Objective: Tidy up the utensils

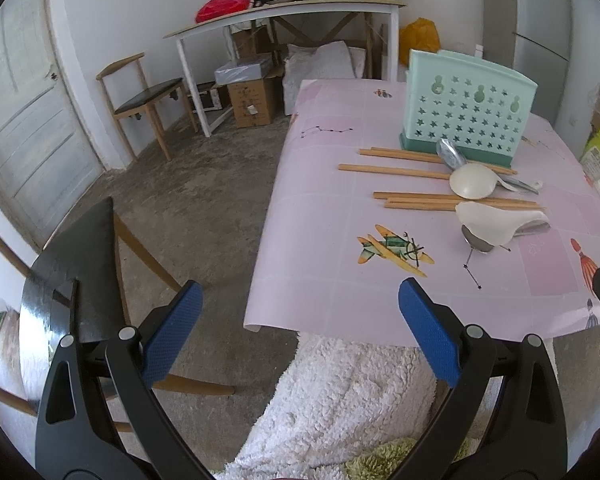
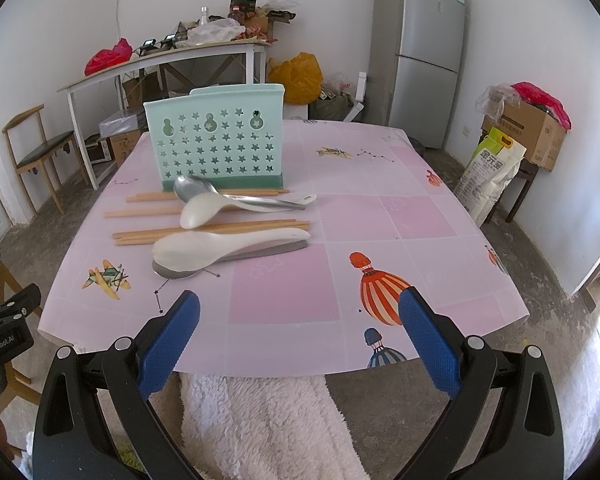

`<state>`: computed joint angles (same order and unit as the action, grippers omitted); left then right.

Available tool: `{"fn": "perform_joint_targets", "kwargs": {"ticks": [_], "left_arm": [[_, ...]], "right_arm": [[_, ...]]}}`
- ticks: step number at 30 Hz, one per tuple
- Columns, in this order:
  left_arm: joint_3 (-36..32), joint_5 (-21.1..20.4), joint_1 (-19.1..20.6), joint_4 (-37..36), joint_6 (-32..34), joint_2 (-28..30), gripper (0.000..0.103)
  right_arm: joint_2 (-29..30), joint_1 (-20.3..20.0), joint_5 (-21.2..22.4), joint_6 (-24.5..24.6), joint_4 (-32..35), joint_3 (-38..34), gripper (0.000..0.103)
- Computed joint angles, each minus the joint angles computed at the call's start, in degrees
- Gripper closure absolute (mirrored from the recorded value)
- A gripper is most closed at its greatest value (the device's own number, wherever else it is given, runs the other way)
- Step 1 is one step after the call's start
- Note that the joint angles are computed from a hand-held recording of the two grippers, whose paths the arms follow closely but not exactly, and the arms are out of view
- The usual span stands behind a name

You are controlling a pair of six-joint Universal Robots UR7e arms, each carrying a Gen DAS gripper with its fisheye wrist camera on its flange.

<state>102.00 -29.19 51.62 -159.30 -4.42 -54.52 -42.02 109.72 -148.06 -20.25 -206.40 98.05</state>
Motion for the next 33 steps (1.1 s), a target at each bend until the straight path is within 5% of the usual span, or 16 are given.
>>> {"fn": "perform_joint_targets", "kwargs": {"ticks": [5,12,16,25,27,33], "left_arm": [[-1.14,-3.46,0.77,-0.98,3.7,0.47,0.008],[-4.58,-18.81,3.84,-3.28,7.35,0.82,0.008],[-7.73,-23.87,5.29,-3.17,5.61,2.76,0.008],[-16.67,-37.22,7.99,1.94,8.58,9.12,0.01],[-19.2,-39.83,8.65,4.67,8.1,10.63,0.028],[-25.63,-45.61,10.93,13.79,3.65,13.88,0.056]], "right_arm": [[0.38,-0.23,0.2,-1.98,-1.23,-0.6,0.006],[1.0,-2.24,3.47,-8.63,-6.03,-1.48,0.006],[-1.75,-4.3,11.15,-6.57,-3.62,1.18,0.006],[-2.17,-7.12,13.97,-2.42,2.9,0.11,0.006],[-2.5,-7.85,14.59,-0.93,4.83,0.0,0.006],[-2.83,-9.58,15.78,1.84,8.89,-0.85,0.006]]}}
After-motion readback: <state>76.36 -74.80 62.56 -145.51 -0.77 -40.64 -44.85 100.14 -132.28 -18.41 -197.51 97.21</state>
